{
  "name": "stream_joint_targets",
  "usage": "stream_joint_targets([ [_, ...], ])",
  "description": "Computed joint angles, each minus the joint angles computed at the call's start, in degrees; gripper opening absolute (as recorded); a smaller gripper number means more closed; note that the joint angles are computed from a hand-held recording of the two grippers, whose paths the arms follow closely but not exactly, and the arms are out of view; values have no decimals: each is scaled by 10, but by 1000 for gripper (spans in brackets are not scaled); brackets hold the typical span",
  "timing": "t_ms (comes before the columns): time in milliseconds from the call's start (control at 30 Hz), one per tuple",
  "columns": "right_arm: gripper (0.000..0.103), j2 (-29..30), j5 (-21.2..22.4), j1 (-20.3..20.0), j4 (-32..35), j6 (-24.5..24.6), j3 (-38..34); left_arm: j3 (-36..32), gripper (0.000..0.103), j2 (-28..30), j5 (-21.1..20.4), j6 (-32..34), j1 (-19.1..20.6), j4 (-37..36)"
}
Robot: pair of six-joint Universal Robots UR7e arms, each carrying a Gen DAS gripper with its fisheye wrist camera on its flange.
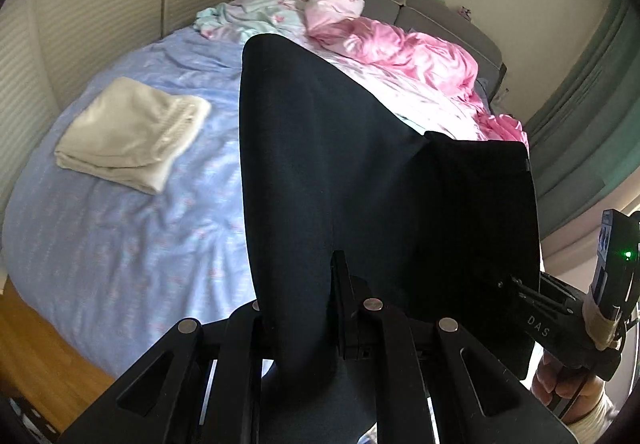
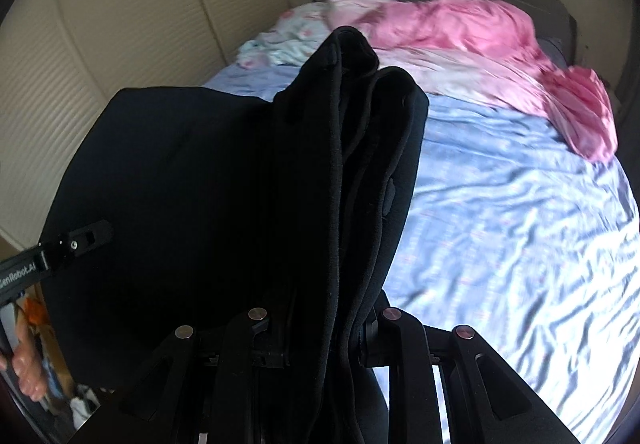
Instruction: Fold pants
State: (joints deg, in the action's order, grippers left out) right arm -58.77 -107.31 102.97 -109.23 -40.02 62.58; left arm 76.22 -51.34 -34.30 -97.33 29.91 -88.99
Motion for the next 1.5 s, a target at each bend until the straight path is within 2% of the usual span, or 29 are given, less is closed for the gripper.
stream_joint_targets([
  [167,23,-12,-29,45,-70,53,97,114,14,-109,-12,67,4,-36],
  [267,22,-4,-67,83,-103,123,142,163,14,-180,-37,110,13,-45],
  [400,22,17,-96,134,-121,214,170,223,14,-282,-58,176,31,-44],
  [500,22,48,-101,163,-135,267,174,241,14,-335,-65,193,43,-17],
  [633,22,97,-95,186,-139,293,149,243,14,-387,-55,202,62,36],
  [767,22,168,-82,202,-135,303,85,235,14,-419,-36,238,94,55],
  [900,22,250,-72,209,-132,302,-3,225,14,-433,-23,325,143,5],
  [967,22,288,-68,213,-121,312,-49,218,14,-434,-21,389,175,-34],
  [1133,22,361,-62,213,-89,325,-146,195,14,-418,-57,530,265,-146],
  [1233,22,405,-59,209,-65,330,-207,183,14,-398,-75,587,309,-196],
  [1300,22,435,-61,205,-56,322,-246,174,14,-384,-82,614,332,-216],
  [1400,22,505,-70,199,-10,317,-347,157,14,-361,-95,650,366,-222],
  [1500,22,536,-78,194,11,313,-388,151,16,-343,-110,658,396,-222],
])
